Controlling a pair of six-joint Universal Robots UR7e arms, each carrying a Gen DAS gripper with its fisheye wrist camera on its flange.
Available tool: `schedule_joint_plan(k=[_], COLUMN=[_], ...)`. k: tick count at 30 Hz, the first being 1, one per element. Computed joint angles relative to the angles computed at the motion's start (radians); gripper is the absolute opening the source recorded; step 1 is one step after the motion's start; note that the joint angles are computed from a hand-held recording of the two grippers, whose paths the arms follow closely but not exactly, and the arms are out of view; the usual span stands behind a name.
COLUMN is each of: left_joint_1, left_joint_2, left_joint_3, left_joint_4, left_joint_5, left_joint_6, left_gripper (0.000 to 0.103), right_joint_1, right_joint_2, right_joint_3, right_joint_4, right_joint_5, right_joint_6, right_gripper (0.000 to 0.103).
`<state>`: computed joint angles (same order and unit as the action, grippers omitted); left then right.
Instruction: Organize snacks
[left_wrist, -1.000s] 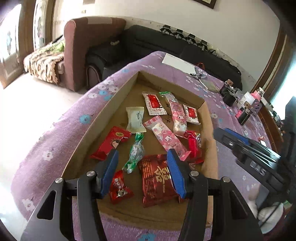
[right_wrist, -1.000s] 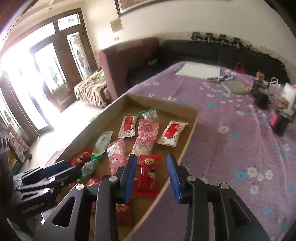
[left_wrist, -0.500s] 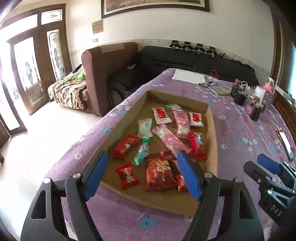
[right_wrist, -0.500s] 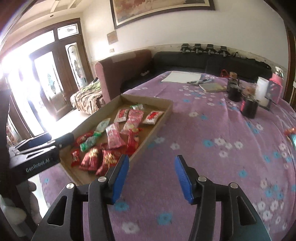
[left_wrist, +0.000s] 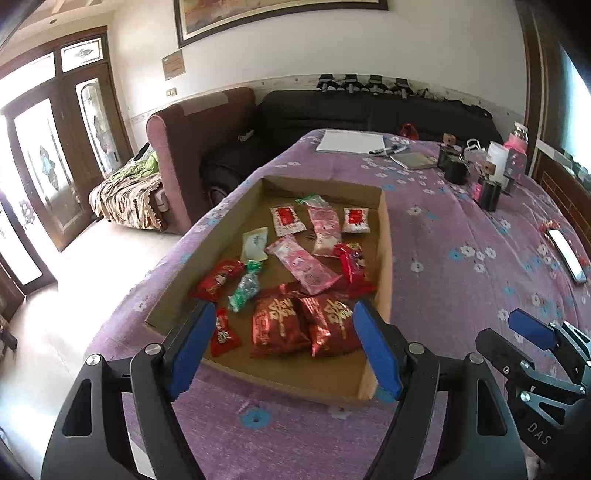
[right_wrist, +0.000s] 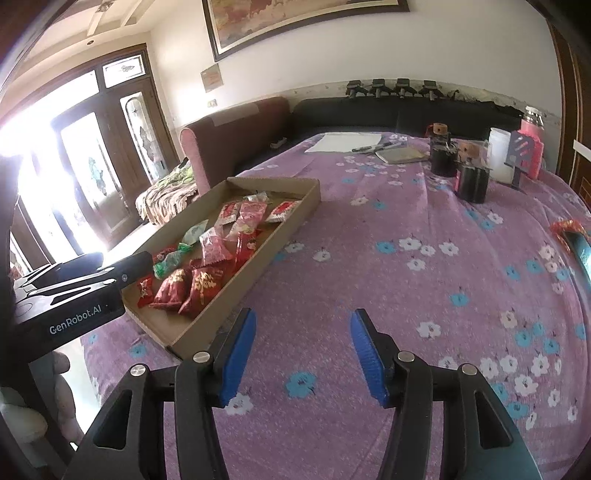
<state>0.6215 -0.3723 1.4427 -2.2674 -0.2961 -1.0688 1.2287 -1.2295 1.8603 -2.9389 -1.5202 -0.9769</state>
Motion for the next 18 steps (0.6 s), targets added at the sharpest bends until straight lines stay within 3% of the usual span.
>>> schedule_joint_plan(k=[8,18], left_joint_1=[-0.002,-0.002], left_joint_2=[0.031,0.038], left_joint_3=[-0.048,-0.038], left_joint_4=[0.068,0.024], left_joint_5=[-0.006,0.019], left_joint_6=[-0.012,-0.01], left_gripper=[0.077,0.077], right_joint_1=[-0.014,-0.01], right_joint_2=[0.001,0.01], right_joint_3=[-0.011,-0.001], right_joint_4=[0.016,-0.003], right_joint_5=[-0.001,-0.021], right_joint_6=[0.005,-0.018], right_gripper=[0.057,0.058])
